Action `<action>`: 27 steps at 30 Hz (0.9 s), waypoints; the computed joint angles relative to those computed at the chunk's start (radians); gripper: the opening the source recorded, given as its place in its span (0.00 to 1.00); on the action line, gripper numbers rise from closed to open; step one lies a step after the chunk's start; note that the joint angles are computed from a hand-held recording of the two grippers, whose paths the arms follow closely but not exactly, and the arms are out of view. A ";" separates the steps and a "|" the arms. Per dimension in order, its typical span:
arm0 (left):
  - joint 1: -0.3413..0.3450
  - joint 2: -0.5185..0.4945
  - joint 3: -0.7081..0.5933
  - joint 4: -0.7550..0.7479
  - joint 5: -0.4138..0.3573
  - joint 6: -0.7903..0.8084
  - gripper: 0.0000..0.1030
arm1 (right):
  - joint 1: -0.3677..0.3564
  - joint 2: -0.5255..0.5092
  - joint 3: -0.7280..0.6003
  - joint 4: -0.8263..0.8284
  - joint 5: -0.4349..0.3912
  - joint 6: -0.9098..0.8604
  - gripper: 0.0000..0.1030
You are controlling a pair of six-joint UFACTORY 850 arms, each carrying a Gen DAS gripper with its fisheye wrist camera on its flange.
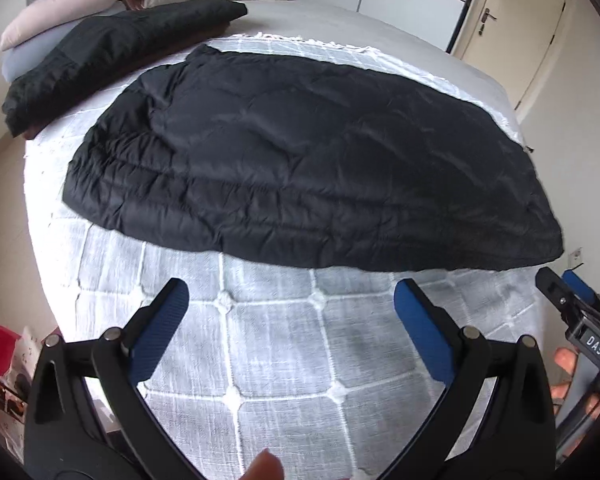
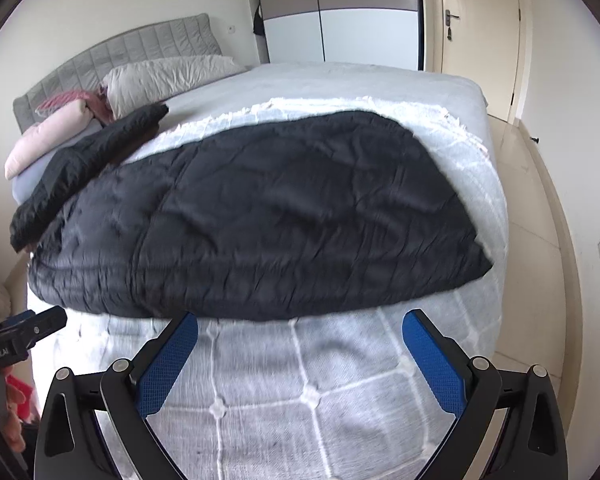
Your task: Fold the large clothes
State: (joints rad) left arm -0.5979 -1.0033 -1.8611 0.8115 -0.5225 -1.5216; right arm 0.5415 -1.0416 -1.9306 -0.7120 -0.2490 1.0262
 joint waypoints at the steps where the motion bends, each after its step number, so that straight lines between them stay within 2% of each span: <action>1: -0.005 -0.013 -0.011 0.015 -0.029 -0.014 0.99 | 0.005 -0.011 -0.011 -0.015 -0.015 0.007 1.00; 5: -0.013 -0.039 -0.037 0.031 -0.060 -0.020 0.99 | 0.022 -0.052 -0.063 -0.054 -0.071 0.012 1.00; 12: -0.009 -0.072 -0.086 -0.053 -0.078 0.032 0.99 | 0.039 -0.125 -0.172 0.066 -0.164 -0.136 1.00; 19: -0.029 -0.107 -0.151 -0.064 -0.113 0.075 0.99 | 0.048 -0.138 -0.188 0.045 -0.183 -0.111 1.00; 27: -0.042 -0.131 -0.195 -0.052 -0.138 0.081 0.99 | 0.049 -0.165 -0.234 0.100 -0.199 -0.175 1.00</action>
